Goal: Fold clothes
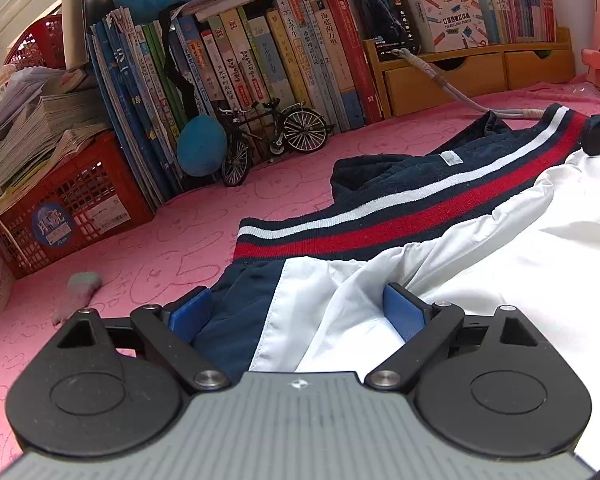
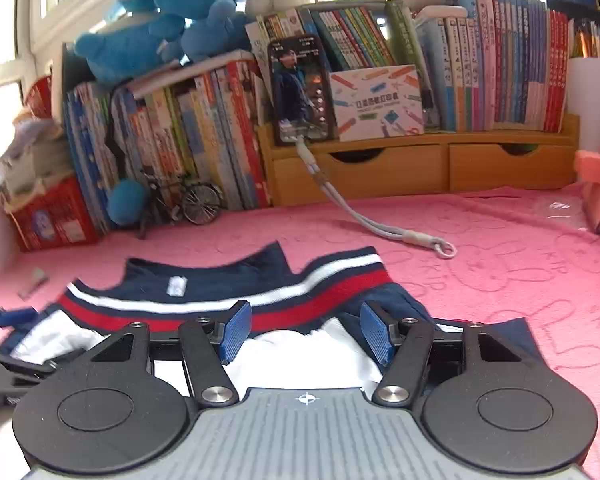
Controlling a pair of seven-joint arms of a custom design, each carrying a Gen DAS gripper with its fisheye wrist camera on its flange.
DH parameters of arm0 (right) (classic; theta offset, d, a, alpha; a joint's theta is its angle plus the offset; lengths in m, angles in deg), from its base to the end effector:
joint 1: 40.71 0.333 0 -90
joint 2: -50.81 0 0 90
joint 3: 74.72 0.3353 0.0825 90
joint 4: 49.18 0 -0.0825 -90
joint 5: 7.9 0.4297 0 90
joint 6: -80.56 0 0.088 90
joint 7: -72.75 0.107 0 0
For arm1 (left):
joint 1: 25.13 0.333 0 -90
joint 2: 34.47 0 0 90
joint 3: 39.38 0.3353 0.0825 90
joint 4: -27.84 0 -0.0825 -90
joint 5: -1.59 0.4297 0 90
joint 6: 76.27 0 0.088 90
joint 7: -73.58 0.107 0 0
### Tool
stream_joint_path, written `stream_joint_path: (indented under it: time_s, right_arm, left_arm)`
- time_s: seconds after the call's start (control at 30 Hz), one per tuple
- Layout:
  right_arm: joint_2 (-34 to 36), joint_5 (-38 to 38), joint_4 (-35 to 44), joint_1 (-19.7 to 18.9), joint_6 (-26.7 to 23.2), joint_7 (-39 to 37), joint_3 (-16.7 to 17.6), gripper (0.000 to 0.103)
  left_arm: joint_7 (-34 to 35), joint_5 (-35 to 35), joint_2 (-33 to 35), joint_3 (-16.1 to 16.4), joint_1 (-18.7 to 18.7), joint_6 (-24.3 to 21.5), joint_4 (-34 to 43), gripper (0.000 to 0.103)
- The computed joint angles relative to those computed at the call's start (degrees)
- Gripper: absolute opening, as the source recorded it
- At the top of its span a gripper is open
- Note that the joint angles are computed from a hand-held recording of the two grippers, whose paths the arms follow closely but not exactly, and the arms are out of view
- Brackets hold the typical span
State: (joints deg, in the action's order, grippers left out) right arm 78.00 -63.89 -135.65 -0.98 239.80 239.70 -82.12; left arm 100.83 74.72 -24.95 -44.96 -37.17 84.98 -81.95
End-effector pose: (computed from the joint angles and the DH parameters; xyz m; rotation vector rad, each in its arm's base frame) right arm 0.6312 0.4655 0.4670 -1.6194 1.5310 -0.7231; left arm 0.6270 -0.2452 0.4618 -1.3229 1.7932 -0.6549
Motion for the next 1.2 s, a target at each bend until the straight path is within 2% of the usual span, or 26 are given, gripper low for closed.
stream_joint_path:
  time_s: [0.03,0.1,0.13,0.2,0.23,0.27,0.3,0.33,0.37,0.43,0.47,0.53,0.57,0.6,0.63,0.7,0.73,0.83,0.9,0.93,1.0,1.03,1.07,1.1,1.13,1.2]
  right_arm:
    - [0.98,1.74,0.95,-0.64,-2.72,-3.6,0.97,0.055]
    - [2.89,6.9,2.61,-2.81,-3.54,-7.88,2.8,0.055]
    - [2.98,7.76,3.1,-2.15,-4.31,-6.72,2.09,0.052]
    - [1.45,5.29,2.88,0.99,-7.14,-3.97,0.09,0.053]
    - [-0.61,2.34,0.73,2.52,-6.52,-1.17,-0.77,0.053]
    - [-2.91,-1.33,-1.7,3.85,-5.62,2.18,-1.31,0.053]
    - [-5.97,-4.65,-5.15,5.03,-4.56,6.71,-1.4,0.054]
    - [-8.61,-7.13,-8.46,5.82,-3.24,11.06,-0.98,0.054]
    - [-10.97,-9.57,-11.46,6.49,-1.94,15.42,-0.41,0.054]
    - [-14.43,-13.65,-15.88,7.51,-0.66,22.51,1.21,0.049]
    - [-15.34,-14.73,-17.21,7.81,-0.83,24.47,2.32,0.047]
    - [-16.03,-13.98,-18.51,7.94,-2.07,24.76,5.07,0.041]
    - [-15.4,-13.57,-18.02,7.9,-3.71,23.56,6.3,0.041]
    - [-14.55,-13.24,-17.26,7.9,-5.61,22.1,7.53,0.04]
    - [-13.64,-12.94,-16.43,7.91,-7.54,20.67,8.74,0.037]
    - [-12.39,-13.67,-15.63,7.66,-10.57,19.39,10.53,0.034]
    - [-11.77,-14.1,-15.25,7.53,-12.05,18.83,11.38,0.033]
    - [-11.41,-17.0,-15.21,7.26,-13.89,20.09,12.59,0.033]
    - [-11.35,-18.54,-15.42,7.02,-14.17,22.06,12.99,0.033]
    - [-11.4,-19.49,-15.62,7.0,-14.42,23.15,13.12,0.034]
    - [-11.55,-21.41,-16.07,6.99,-15.04,25.28,13.4,0.035]
    - [-11.47,-22.24,-16.08,7.0,-15.53,25.81,13.59,0.036]
    - [-11.36,-22.86,-16.01,7.03,-16.1,26.01,13.81,0.036]
    - [-11.24,-23.44,-15.97,7.05,-16.44,26.17,14.0,0.038]
    - [-11.12,-24.0,-15.92,7.09,-16.71,26.32,14.16,0.041]
    - [-10.94,-25.24,-15.92,7.22,-17.11,26.83,14.38,0.045]
  left_arm:
    - [0.05,-0.31,0.06,0.78,-0.65,0.33,-0.01,0.095]
    - [-0.15,-0.72,0.08,2.79,-2.32,1.09,-0.07,0.095]
    - [-0.58,-1.05,-0.21,5.77,-4.73,2.46,-0.42,0.094]
    - [-1.7,-2.78,-1.08,15.72,-13.48,5.2,-1.44,0.091]
    - [-3.51,-3.45,-1.92,20.65,-17.81,6.98,-2.26,0.089]
    - [-4.48,-4.96,-2.77,25.65,-22.28,8.78,-3.13,0.082]
    - [-2.01,-9.43,-3.69,30.32,-26.42,12.27,-4.52,0.072]
    - [4.49,-17.84,-4.82,32.99,-29.11,15.43,-6.43,0.066]
    - [13.91,-27.88,-6.0,33.66,-30.7,17.62,-8.58,0.059]
    - [33.95,-47.83,-8.66,29.8,-30.29,20.42,-12.83,0.059]
    - [44.0,-57.41,-10.1,29.08,-31.93,20.74,-14.61,0.059]
    - [64.09,-76.76,-12.5,30.27,-38.1,17.51,-16.12,0.059]
    - [74.06,-86.8,-12.99,28.94,-38.62,15.25,-15.96,0.059]
    - [82.05,-95.29,-13.16,26.04,-37.14,13.05,-15.55,0.059]
    - [86.44,-100.02,-13.35,21.89,-33.92,10.94,-15.34,0.058]
    - [90.08,-103.27,-12.68,11.89,-24.53,7.47,-14.5,0.045]
    - [89.51,-102.29,-12.43,6.89,-19.65,5.63,-14.12,0.045]
    - [79.51,-85.79,-9.82,-7.84,-4.69,9.03,-13.88,0.045]
    - [75.67,-80.06,-7.51,-17.26,5.32,9.63,-11.85,0.045]
    - [70.48,-74.18,-6.31,-21.63,10.32,9.48,-10.59,0.045]
    - [53.06,-55.11,-3.08,-29.25,19.59,8.42,-7.08,0.044]
    - [44.44,-45.06,-1.16,-30.85,21.85,6.78,-4.69,0.041]
    - [35.69,-35.02,0.81,-31.01,22.25,4.17,-1.82,0.038]
    - [30.33,-28.66,2.6,-30.46,21.75,2.36,0.46,0.038]
    - [27.2,-24.87,4.56,-30.93,22.26,1.44,2.52,0.038]
    - [25.45,-22.64,7.99,-33.11,23.9,-0.49,6.04,0.038]
